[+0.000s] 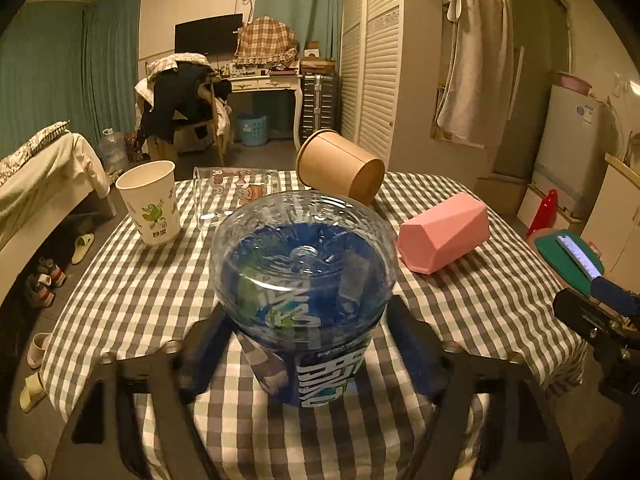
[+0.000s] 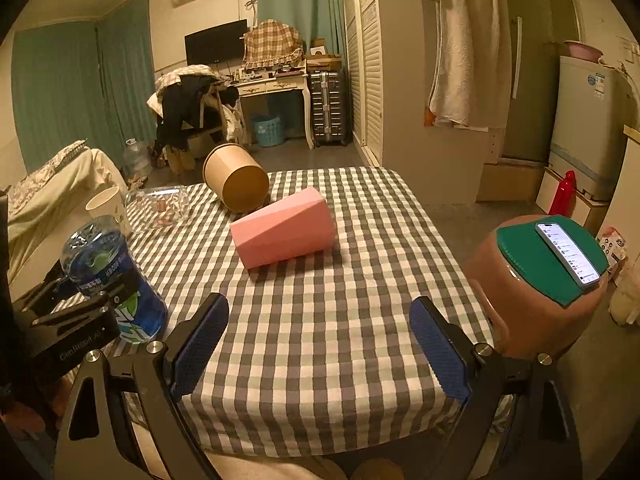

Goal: Flip cup upside down
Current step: 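Lower the upright bottle onto the tablecloth with the left gripper, then open the left gripper and pull it back from the bottle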

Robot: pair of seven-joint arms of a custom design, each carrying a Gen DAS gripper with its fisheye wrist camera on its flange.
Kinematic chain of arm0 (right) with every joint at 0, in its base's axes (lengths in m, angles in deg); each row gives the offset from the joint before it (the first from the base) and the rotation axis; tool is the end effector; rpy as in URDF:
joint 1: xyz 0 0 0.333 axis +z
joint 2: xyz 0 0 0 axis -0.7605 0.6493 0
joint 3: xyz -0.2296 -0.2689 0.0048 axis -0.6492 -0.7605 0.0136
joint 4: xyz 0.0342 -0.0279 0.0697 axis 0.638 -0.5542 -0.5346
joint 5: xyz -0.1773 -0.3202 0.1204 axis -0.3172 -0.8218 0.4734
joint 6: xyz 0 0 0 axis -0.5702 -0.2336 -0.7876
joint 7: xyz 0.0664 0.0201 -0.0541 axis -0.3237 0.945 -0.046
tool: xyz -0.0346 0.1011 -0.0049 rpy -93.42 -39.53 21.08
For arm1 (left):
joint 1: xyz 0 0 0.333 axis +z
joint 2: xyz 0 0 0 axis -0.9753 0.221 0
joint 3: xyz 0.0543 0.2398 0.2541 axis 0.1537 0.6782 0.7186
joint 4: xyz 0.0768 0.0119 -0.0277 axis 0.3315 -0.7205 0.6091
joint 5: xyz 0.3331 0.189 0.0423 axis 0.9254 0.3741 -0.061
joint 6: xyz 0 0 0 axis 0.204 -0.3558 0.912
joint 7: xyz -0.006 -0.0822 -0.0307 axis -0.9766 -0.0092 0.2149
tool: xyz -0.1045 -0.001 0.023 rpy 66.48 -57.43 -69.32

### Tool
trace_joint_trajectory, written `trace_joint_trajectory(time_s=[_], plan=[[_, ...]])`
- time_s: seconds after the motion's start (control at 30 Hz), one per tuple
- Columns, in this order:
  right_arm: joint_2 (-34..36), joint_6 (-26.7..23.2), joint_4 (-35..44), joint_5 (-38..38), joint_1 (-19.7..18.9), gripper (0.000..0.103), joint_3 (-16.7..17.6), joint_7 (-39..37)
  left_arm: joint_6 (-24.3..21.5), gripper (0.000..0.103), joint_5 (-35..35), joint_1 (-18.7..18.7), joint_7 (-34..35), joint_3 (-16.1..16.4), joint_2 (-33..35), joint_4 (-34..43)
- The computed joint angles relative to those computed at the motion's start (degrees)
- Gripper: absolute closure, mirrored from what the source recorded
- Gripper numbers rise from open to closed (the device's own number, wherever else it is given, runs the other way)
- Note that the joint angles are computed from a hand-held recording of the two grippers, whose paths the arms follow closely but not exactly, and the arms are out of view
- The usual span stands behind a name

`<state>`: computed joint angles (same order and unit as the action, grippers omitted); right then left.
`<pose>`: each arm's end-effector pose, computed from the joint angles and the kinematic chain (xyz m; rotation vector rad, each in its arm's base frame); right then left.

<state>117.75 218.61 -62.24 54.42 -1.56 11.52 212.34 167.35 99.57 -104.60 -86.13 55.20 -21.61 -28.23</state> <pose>0.6094 0.4069 0.4659 -1.7967 1.4408 -0.6236 0.5851 -0.3829 0.4460 -1.7996 1.4772 -0.7990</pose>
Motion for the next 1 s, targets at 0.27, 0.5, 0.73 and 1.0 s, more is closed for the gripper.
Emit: trace_joint_trajectory(time_s=[0.27,0.5,0.73,1.0], plan=[[-0.5,0.2,-0.3,-1.1,1.0,0.011,-1.3,0.9,-2.0,0.005,2.7,-0.3,-1.8,-0.1,-1.7,-0.6],[-2.4,2.2,-1.2,-5.0,4.2,0.011,-5.3,5.0,-4.1,0.000,8.2,0.5,-7.4,-1.4,-8.5,-5.7],[-4.3,6.7,-3.1,-9.7,11.0,0.008,-12.4,9.3,-9.1,0.000,14.8,2.8,-13.2,-5.8,-16.9,-13.0],[-2.3,11.3,-5.3,-8.2,21.6,0.000,-23.4,10.3,-11.9,0.000,14.8,4.7,-16.6,-9.2,-20.1,-18.4]])
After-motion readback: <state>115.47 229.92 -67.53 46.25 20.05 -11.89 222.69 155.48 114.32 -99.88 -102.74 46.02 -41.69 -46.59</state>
